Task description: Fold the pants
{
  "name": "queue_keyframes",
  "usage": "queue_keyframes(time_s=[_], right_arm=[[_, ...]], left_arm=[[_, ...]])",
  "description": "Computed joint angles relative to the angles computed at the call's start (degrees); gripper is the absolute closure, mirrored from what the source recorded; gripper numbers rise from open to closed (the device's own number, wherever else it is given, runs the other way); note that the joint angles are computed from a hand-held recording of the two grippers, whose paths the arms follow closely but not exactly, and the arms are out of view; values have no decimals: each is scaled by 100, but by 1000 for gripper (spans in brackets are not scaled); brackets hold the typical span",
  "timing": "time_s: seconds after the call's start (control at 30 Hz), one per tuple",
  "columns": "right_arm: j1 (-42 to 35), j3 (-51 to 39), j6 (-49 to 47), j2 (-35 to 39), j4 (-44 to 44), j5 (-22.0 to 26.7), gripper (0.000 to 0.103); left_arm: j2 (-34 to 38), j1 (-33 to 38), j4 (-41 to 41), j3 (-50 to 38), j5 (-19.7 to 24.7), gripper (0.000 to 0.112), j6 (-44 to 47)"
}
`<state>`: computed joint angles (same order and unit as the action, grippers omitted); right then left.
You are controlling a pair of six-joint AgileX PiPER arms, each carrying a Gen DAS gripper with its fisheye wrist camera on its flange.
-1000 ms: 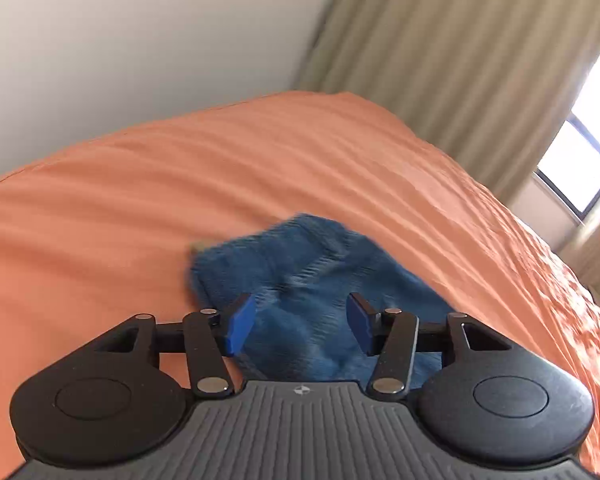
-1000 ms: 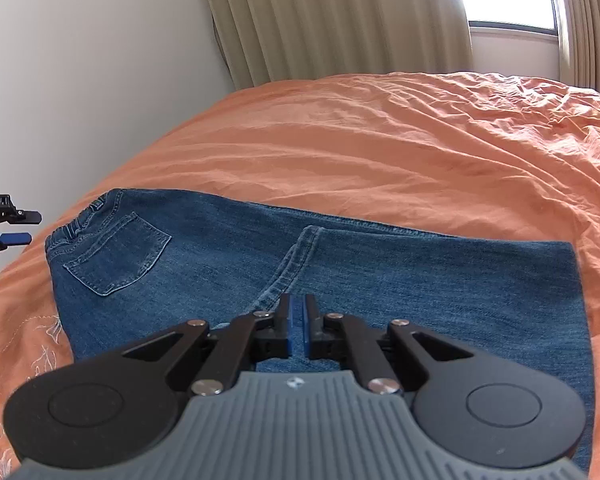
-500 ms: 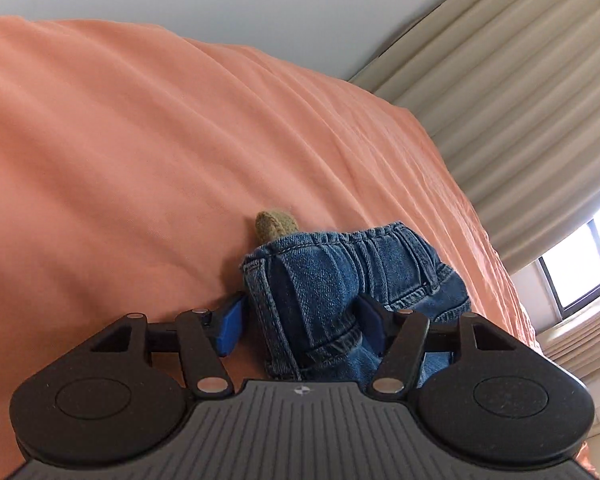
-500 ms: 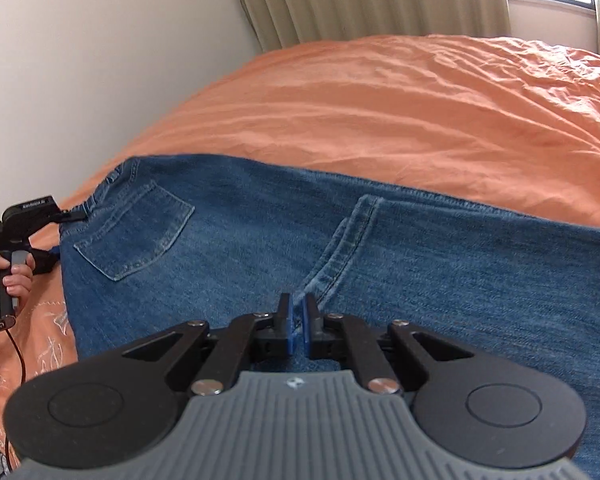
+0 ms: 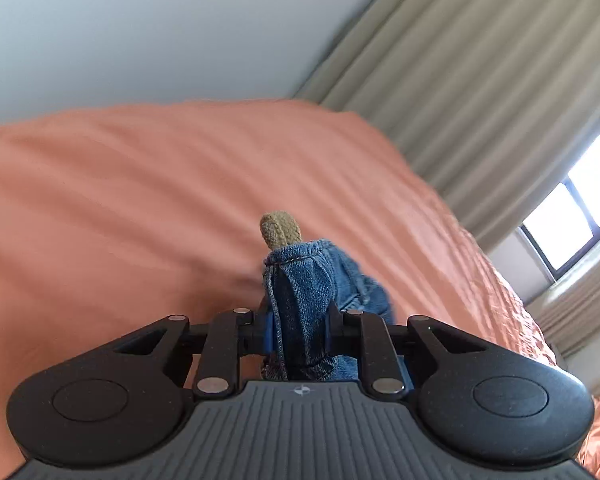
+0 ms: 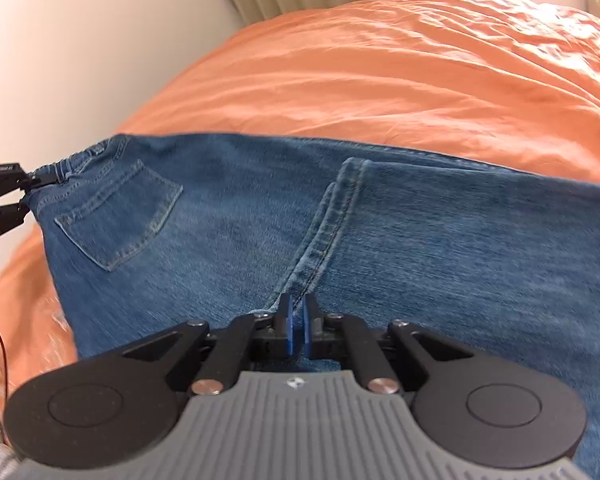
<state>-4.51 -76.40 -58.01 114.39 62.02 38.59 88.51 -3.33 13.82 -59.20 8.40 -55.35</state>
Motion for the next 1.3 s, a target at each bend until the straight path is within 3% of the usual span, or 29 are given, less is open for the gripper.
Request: queue_keyframes(time_s=[0.13, 0.23, 0.43, 0.53, 0.7, 0.87, 1.0, 1.07, 1.13, 1.2, 1.3], right_arm=[[-411, 280, -73, -312, 249, 183, 102], [-831, 467, -119, -471, 369, 461, 101], [-1611, 719, 34, -728, 164, 823, 101], [-2046, 706, -16, -737, 308, 1233, 101], [-2433, 673, -78, -723, 301, 1449, 101], [-2684, 376, 123, -459, 273, 1737, 101], [-2628, 187, 379, -292, -21, 1640, 97], [-2657, 59, 505, -127, 3, 1826, 96], [-2719, -121, 637, 85, 135, 2170, 95], [-2756, -197, 706, 177, 229, 2390, 87], [-2728, -162, 737, 147, 238, 2388, 78]], left_arm=[[-226, -1164, 2186, -881, 1284, 90, -1507], [-162, -2192, 2964, -1590, 2165, 90, -1757], [882, -4234, 4222, -3261, 3766, 90, -1710], [1897, -4950, 4122, -4455, 4419, 90, -1010], [3305, -5520, 3715, -5693, 4660, 90, -318], [3994, -5778, 2805, -6058, 4823, 90, 138], [3894, -5661, 1740, -5821, 4725, 86, 440], [3864, -5514, 1267, -5794, 4621, 84, 731], [3753, -5265, 453, -5706, 4441, 71, 1215], [3617, -4944, -653, -5503, 4107, 64, 1738], [3481, -4739, -1303, -5273, 3828, 60, 2035]])
